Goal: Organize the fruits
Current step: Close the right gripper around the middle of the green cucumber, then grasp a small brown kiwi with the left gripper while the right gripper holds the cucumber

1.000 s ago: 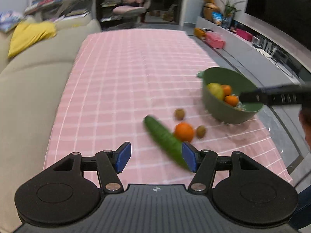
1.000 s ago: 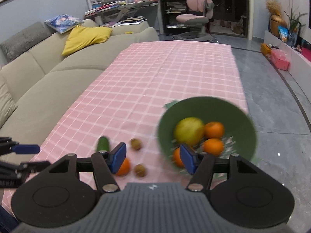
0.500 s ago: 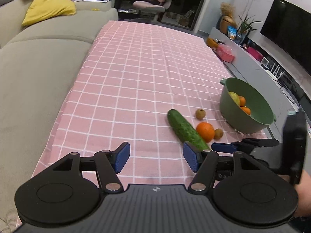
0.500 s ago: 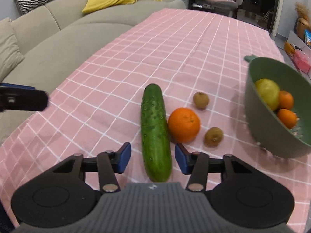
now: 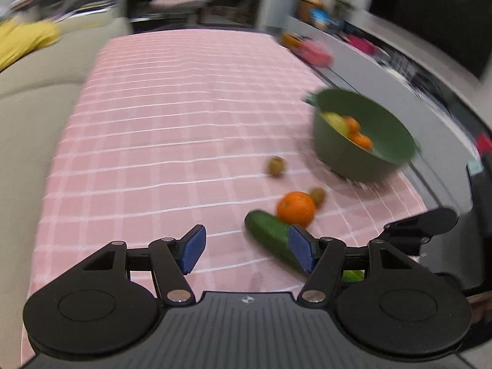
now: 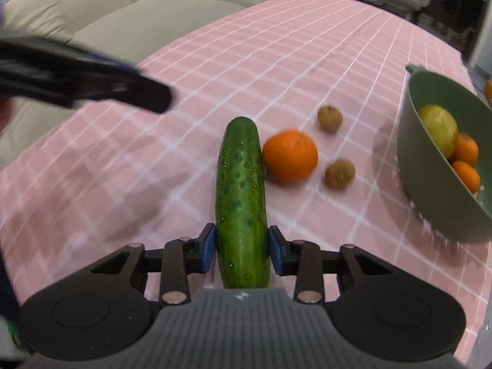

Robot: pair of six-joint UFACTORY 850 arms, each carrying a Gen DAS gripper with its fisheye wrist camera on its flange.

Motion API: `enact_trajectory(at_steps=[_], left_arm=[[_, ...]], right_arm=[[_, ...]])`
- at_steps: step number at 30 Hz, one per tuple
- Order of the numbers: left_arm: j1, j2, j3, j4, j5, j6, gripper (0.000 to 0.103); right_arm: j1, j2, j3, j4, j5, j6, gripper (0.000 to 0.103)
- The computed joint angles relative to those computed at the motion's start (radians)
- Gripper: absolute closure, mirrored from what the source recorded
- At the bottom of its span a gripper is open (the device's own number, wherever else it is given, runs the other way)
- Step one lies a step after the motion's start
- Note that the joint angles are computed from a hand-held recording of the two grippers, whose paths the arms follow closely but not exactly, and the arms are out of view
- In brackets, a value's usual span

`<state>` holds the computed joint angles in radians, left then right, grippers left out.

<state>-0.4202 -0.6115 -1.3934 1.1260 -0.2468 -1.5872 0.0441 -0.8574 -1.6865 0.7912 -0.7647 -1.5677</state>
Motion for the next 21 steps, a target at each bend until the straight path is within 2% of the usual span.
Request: enact_trajectory(at_steps=[5,10,18,21], left_arm=[[-0.003,-0.093,-0.111,-0.289,0.018,0.374,0.030],[-0.001,-0.159,-0.201,-0.531,0.011,0.619,0.030],[-0.005,-0.280,-0.395,-0.756,-0.058,0.922,0.030],[-0.003,-0.352,-0.519,-0.858,-0.138,1.066,0.034]], right_arm=[[-0.064,-0.019,-0.040,-0.085,-0.106,-0.034,0.070],[-0.109,-0.052,-0.106,-0.165,-0.197,-0.028,0.070],[-0.153,-0.083,-0.163,-0.212,-0.229,-0.015,0.069],[-0.168,-0.099,-0.189,-0.210,-0.233,0.009,0.069]])
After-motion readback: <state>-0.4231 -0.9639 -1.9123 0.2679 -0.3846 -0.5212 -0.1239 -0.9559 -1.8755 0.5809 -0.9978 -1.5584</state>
